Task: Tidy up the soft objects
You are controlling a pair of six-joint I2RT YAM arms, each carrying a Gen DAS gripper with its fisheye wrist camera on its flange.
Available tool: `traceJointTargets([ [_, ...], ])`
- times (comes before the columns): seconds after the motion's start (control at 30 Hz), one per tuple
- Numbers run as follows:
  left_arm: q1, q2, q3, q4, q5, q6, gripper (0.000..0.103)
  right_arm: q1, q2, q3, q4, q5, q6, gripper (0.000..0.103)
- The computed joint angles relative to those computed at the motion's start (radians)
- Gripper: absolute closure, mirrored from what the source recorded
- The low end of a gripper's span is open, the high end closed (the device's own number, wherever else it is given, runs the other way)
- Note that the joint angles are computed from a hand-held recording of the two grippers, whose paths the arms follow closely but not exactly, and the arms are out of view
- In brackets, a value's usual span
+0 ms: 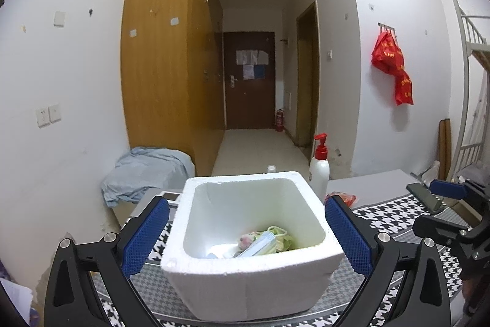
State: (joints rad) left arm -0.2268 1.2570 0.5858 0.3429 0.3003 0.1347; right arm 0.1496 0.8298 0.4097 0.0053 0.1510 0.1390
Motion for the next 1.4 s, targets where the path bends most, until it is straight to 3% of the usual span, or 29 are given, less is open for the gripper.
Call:
traceJointTargets([
  [0.37, 0.033, -0.201, -0.107, -0.064, 0.035, -0.004, 0.001, 0.185, -0.236, -0.037, -0.179, 0.195, 0.053, 0.000],
  [0.7, 0.109, -0.446, -0.213, -0.159, 0.116, 0.004, 0.001, 0.603, -0.422, -0.060, -0.377, 0.625, 0.199, 0.000],
  [0.9, 0.178, -0.547, -0.247, -0.215, 0.191, 0.007, 0.001, 0.803, -0.440, -0.062, -0.474, 0.814, 0.326, 0.000],
  [1.23, 0.266, -0.698, -0.342, -0.246, 0.300, 0.014, 0.001, 1.017, -0.360, -0.049, -0.617, 1.013, 0.564, 0.000],
  [1.4, 0.287, -0.744, -0.383, -0.250, 0.327, 0.013, 0.001, 1.077, -0.334, -0.062, -0.654, 1.060, 0.657, 0.000],
])
